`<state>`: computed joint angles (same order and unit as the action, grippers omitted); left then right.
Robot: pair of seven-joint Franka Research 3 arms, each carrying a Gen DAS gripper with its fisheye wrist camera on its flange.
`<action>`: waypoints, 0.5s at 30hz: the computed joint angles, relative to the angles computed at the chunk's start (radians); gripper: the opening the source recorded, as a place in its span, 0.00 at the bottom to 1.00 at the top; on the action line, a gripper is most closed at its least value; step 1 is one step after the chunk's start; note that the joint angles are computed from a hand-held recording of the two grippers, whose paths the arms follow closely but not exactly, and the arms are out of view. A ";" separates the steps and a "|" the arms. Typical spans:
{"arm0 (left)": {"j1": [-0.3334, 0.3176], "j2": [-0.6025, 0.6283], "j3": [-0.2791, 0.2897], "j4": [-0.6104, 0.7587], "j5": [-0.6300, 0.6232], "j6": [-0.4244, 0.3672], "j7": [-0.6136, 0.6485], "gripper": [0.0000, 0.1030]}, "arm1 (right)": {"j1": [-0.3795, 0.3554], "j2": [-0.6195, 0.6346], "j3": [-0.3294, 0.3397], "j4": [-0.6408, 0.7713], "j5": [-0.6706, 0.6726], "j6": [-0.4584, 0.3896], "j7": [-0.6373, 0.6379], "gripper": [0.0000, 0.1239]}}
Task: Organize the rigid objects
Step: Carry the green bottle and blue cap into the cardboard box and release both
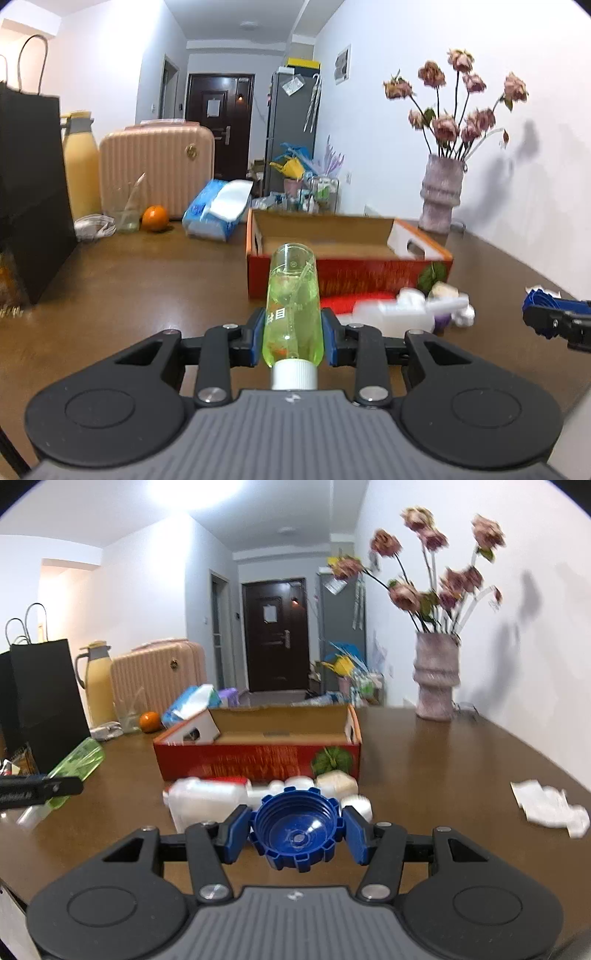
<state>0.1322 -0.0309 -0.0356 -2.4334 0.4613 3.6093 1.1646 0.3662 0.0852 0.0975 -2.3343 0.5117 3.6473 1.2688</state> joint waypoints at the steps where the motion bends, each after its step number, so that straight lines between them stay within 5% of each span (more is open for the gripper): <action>1: -0.009 0.015 0.000 0.025 -0.028 -0.005 0.029 0.30 | 0.011 0.012 -0.018 0.022 -0.008 -0.003 -0.002 0.43; 3: 0.031 0.060 -0.047 0.108 -0.031 -0.030 0.042 0.30 | 0.107 0.035 -0.139 0.071 -0.052 -0.035 0.021 0.43; 5: 0.191 0.114 -0.199 0.213 0.060 -0.078 -0.032 0.30 | 0.117 0.066 -0.180 0.131 -0.117 -0.068 0.050 0.43; 7: 0.357 0.197 -0.374 0.354 0.181 -0.168 -0.115 0.30 | 0.019 0.111 -0.115 0.219 -0.190 -0.105 0.070 0.43; 10: 0.538 0.397 -0.636 0.614 0.357 -0.393 -0.197 0.30 | -0.177 0.215 0.068 0.421 -0.152 -0.212 -0.018 0.43; 12: 0.540 0.534 -0.713 0.780 0.436 -0.539 -0.199 0.30 | -0.187 0.305 0.071 0.594 -0.064 -0.320 -0.106 0.43; 15: 0.408 0.693 -0.680 1.024 0.379 -0.713 -0.095 0.30 | -0.164 0.465 -0.025 0.856 -0.334 -0.492 0.149 0.43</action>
